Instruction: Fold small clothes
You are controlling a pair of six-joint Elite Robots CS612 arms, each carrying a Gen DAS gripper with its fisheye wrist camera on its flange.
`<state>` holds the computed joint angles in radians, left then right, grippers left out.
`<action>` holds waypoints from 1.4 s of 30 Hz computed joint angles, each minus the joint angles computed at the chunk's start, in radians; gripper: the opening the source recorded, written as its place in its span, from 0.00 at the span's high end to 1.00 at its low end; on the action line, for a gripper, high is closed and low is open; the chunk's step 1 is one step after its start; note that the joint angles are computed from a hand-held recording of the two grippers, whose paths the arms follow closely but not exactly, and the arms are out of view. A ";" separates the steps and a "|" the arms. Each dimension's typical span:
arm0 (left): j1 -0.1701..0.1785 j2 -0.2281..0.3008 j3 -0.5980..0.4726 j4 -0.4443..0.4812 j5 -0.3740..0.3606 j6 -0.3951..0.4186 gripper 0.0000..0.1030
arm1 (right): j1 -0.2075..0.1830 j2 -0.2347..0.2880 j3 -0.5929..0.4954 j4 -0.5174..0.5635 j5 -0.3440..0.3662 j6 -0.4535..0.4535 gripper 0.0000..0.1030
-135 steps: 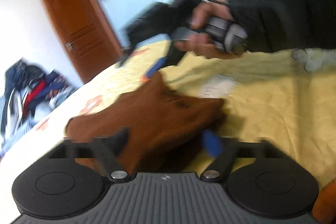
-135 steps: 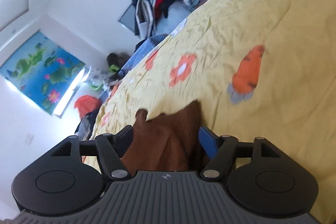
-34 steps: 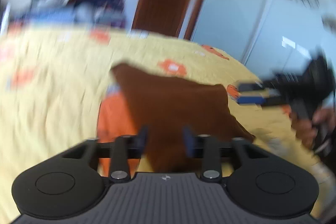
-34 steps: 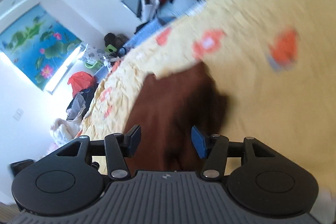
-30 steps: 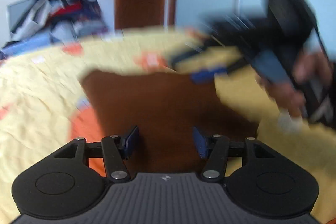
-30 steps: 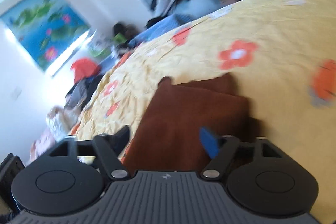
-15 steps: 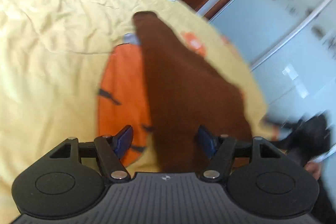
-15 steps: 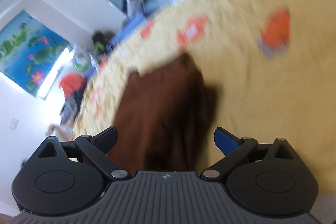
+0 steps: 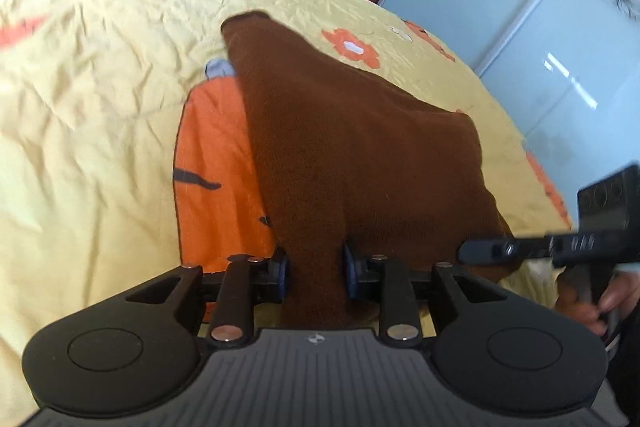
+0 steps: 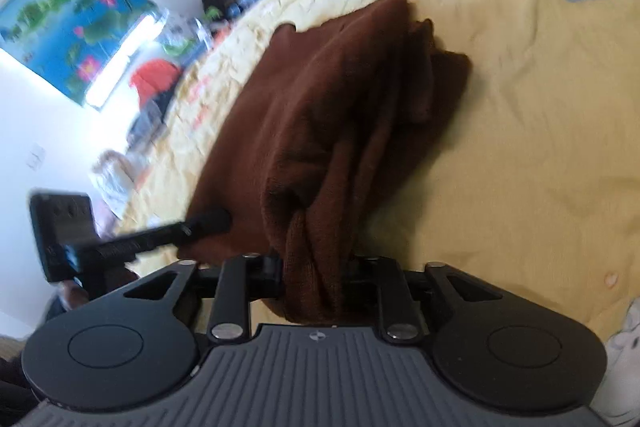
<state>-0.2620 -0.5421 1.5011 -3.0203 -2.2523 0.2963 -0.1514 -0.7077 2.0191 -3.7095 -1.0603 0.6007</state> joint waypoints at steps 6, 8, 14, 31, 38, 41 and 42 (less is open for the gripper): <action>-0.040 -0.022 0.085 -0.447 0.125 0.031 0.42 | 0.023 -0.054 0.014 -0.129 -0.198 0.037 0.47; -0.066 -0.011 0.079 -0.478 0.132 0.058 0.30 | 0.039 -0.061 -0.023 -0.121 -0.231 0.003 0.37; -0.112 0.061 0.015 -0.400 0.186 0.152 0.31 | 0.047 0.026 -0.209 0.135 -0.262 -0.152 0.27; -0.105 0.065 0.010 -0.398 0.162 0.137 0.30 | 0.051 0.098 -0.427 0.400 -0.247 -0.275 0.20; -0.104 0.065 0.016 -0.410 0.160 0.137 0.30 | 0.044 0.073 -0.381 0.353 -0.252 -0.185 0.29; -0.100 0.050 0.031 -0.418 0.163 0.094 0.30 | 0.046 0.055 -0.327 0.238 -0.260 -0.121 0.23; -0.094 0.045 0.034 -0.424 0.151 0.053 0.30 | 0.045 0.054 -0.310 0.197 -0.254 -0.117 0.22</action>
